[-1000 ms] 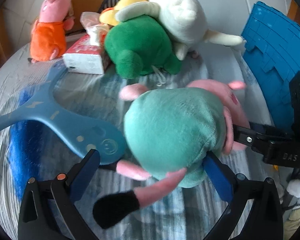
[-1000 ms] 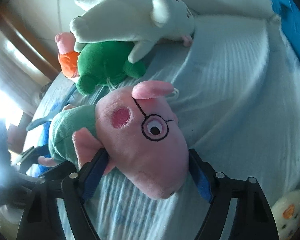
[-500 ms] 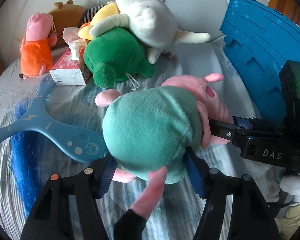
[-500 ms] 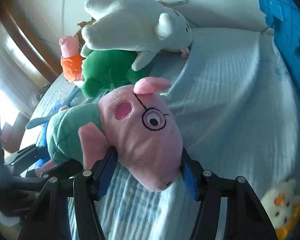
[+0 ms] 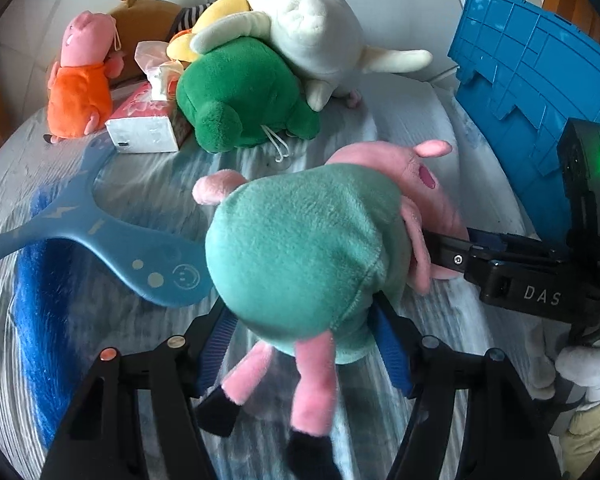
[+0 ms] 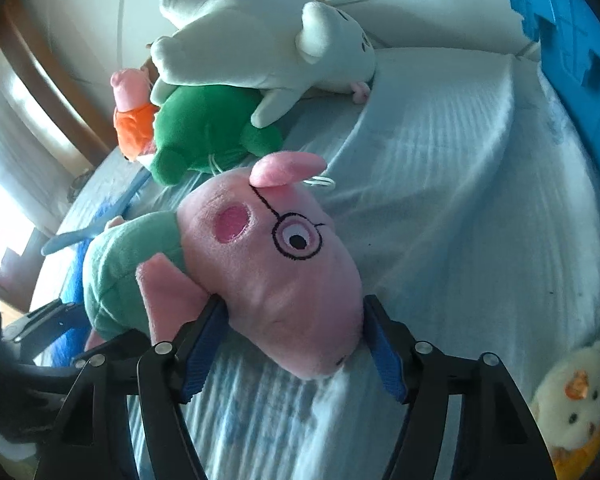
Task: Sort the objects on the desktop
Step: 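Lift the Daddy Pig plush and carry it over the blue crate with the right tool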
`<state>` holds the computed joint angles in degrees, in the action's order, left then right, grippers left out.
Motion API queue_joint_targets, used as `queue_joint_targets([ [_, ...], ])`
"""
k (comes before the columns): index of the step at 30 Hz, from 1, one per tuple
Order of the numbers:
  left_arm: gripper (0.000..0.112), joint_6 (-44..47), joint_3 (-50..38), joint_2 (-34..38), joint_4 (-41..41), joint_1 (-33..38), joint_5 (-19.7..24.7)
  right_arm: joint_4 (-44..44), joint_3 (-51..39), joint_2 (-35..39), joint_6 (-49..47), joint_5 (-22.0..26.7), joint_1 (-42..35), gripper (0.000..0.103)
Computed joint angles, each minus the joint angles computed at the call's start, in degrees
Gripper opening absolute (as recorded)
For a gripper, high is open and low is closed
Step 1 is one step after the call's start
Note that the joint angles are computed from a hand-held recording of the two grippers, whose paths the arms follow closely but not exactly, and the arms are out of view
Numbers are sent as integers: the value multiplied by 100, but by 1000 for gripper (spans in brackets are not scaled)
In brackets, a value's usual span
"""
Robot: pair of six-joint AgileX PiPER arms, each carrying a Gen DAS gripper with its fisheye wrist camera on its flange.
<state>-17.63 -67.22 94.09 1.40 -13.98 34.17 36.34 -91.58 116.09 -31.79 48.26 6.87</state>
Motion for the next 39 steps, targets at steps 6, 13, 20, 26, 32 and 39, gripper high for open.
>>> queue_joint_targets([
  [6, 60, -449, 55, -349, 460, -229, 182, -330, 370, -466, 60, -284, 153, 55],
  [13, 60, -342, -106, -1271, 530, -374, 904, -269, 763, -1425, 182, -89, 116, 55],
  [20, 60, 111, -367, -2186, 317, -421, 1593, -832, 1066, -2652, 1107, 43, 342, 55],
  [26, 60, 386, -642, -2811, 204, -598, 2038, -1471, 1250, -3703, 2040, 184, 555, 55],
  [32, 60, 425, -1131, -3259, 363, -986, 2496, -2211, 1143, -4534, 2920, 420, 872, 55],
  [39, 60, 49, -1920, -3304, 917, -1878, 2852, -3031, 541, -5095, 3675, 966, 1122, 55],
])
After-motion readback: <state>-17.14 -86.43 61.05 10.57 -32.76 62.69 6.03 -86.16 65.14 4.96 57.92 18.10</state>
